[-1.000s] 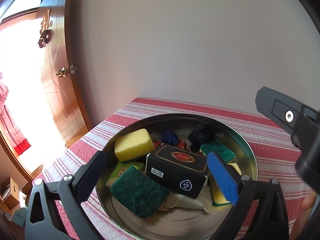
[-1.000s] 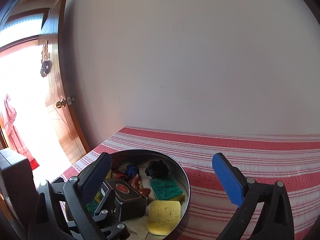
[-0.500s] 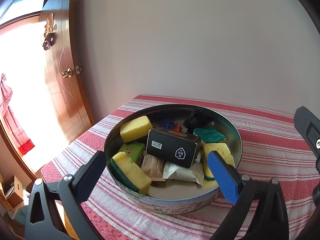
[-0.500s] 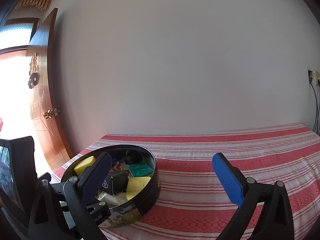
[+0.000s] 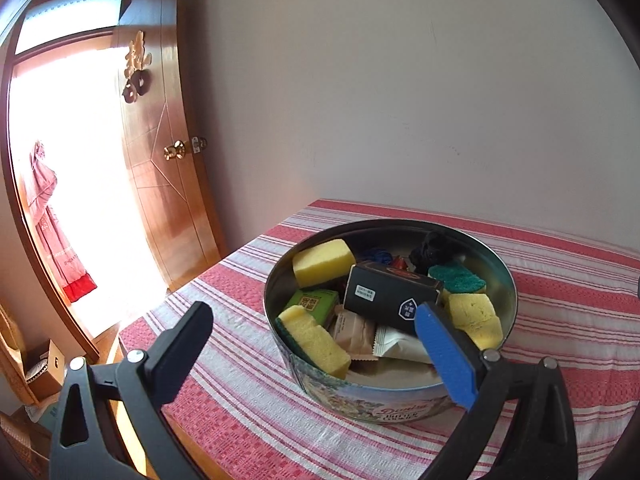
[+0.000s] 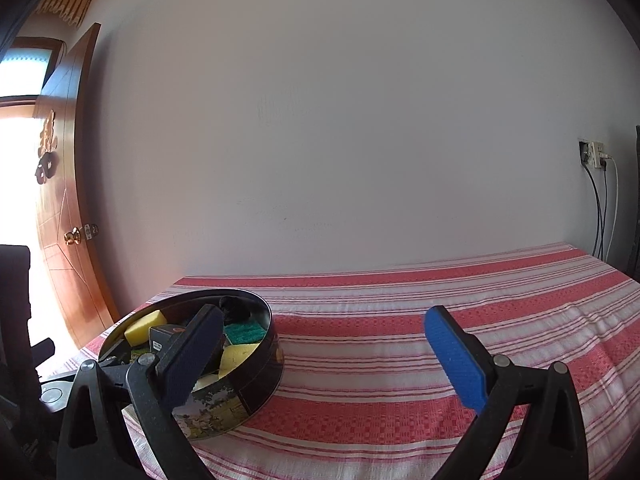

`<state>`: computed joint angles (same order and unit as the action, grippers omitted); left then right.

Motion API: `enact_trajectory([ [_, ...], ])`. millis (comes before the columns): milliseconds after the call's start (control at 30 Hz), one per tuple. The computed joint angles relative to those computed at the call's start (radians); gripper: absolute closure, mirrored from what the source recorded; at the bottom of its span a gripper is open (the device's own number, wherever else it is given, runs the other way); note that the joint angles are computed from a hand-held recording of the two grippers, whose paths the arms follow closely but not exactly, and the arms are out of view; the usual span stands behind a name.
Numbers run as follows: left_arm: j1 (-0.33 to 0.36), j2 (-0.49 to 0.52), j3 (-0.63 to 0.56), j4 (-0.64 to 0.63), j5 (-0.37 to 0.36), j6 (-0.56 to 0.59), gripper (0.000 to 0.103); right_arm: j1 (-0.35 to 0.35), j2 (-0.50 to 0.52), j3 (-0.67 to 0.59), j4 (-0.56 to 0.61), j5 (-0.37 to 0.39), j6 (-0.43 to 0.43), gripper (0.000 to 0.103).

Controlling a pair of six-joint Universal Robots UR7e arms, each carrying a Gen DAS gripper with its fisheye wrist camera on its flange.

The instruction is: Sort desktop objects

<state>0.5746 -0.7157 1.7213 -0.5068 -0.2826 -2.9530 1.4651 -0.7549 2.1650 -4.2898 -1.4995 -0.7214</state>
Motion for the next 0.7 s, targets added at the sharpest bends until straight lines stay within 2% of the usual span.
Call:
enact_trajectory([
  [167, -0.018, -0.018, 0.020, 0.010, 0.010, -0.036, 0.001, 0.003, 0.013, 0.014, -0.049, 0.018, -0.033, 0.001],
  [400, -0.029, 0.014, -0.014, 0.118, -0.009, -0.123, 0.001, 0.001, 0.007, 0.027, -0.053, 0.036, -0.032, 0.001],
  [467, -0.029, 0.016, -0.019, 0.111, -0.012, -0.106, 0.001, -0.002, 0.003, 0.031, -0.049, 0.045, -0.025, 0.001],
  [700, -0.029, -0.046, 0.048, -0.067, 0.037, 0.052, 0.001, 0.000, -0.002, 0.038, -0.044, 0.042, -0.021, 0.001],
])
